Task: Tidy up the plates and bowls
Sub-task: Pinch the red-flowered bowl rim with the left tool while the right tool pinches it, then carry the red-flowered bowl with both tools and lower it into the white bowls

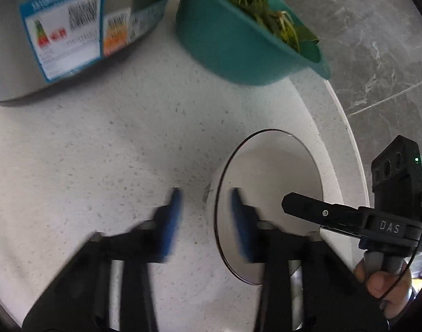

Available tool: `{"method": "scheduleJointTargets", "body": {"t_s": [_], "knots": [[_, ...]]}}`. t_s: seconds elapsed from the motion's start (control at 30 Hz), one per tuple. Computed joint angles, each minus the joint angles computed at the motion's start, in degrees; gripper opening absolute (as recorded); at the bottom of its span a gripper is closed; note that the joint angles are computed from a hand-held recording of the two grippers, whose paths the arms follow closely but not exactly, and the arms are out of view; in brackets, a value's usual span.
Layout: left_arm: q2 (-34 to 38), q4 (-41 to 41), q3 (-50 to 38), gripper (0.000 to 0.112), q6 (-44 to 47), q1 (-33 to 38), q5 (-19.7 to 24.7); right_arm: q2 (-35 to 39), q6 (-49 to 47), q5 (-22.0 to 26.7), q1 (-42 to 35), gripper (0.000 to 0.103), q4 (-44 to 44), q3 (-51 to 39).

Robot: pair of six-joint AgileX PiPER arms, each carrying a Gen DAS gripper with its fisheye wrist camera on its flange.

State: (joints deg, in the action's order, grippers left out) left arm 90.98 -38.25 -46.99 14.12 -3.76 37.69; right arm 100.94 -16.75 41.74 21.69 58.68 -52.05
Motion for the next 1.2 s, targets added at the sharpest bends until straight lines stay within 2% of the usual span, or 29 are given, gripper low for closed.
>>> {"method": "scheduleJointTargets", "body": {"t_s": [0.03,0.07,0.27,0.47,0.63,0.77,0.9,1.0,1.2], "knots": [[0.74,-1.59,0.08,0.017,1.72,0.34,0.12,0.55,-0.63,0.15,-0.15,0.025,0.88,0.20],[1.66,-3.33,-0.01,0.013,3.65,0.78,0.62,0.96,-1.36,0.40,-0.31,0.023,1.88,0.43],[3.76,-5.30,-0.63,0.011,5.85,-0.49,0.03,-0.72,-3.45,-0.11,-2.00,0.023,4.91,3.54],[4.10,-4.89,-2.07,0.011,3.85,-2.62,0.28,-2.50,-4.08,0.24,-3.56,0.023,5.94,5.60],[2.49,-2.08,-4.78,0.011,-0.80,-6.00,2.08,-7.99,-2.77,2.48,-6.36,0.024,3.69,8.32],[-0.23,-0.14,-6.29,0.012,-4.67,-9.98,3.84,-15.93,1.43,4.42,-8.36,0.024,-0.09,11.51],[-3.45,1.33,-7.07,0.012,-8.53,-15.07,5.37,-27.12,8.52,7.58,-11.07,0.025,-6.05,15.09],[-5.03,1.77,-8.36,0.012,-11.93,-20.52,6.49,-36.73,14.40,12.03,-14.04,0.025,-11.36,17.39],[-5.67,3.42,-10.37,0.012,-18.24,-31.75,6.08,-54.99,20.78,26.23,-25.29,0.025,-17.83,21.14]]}}
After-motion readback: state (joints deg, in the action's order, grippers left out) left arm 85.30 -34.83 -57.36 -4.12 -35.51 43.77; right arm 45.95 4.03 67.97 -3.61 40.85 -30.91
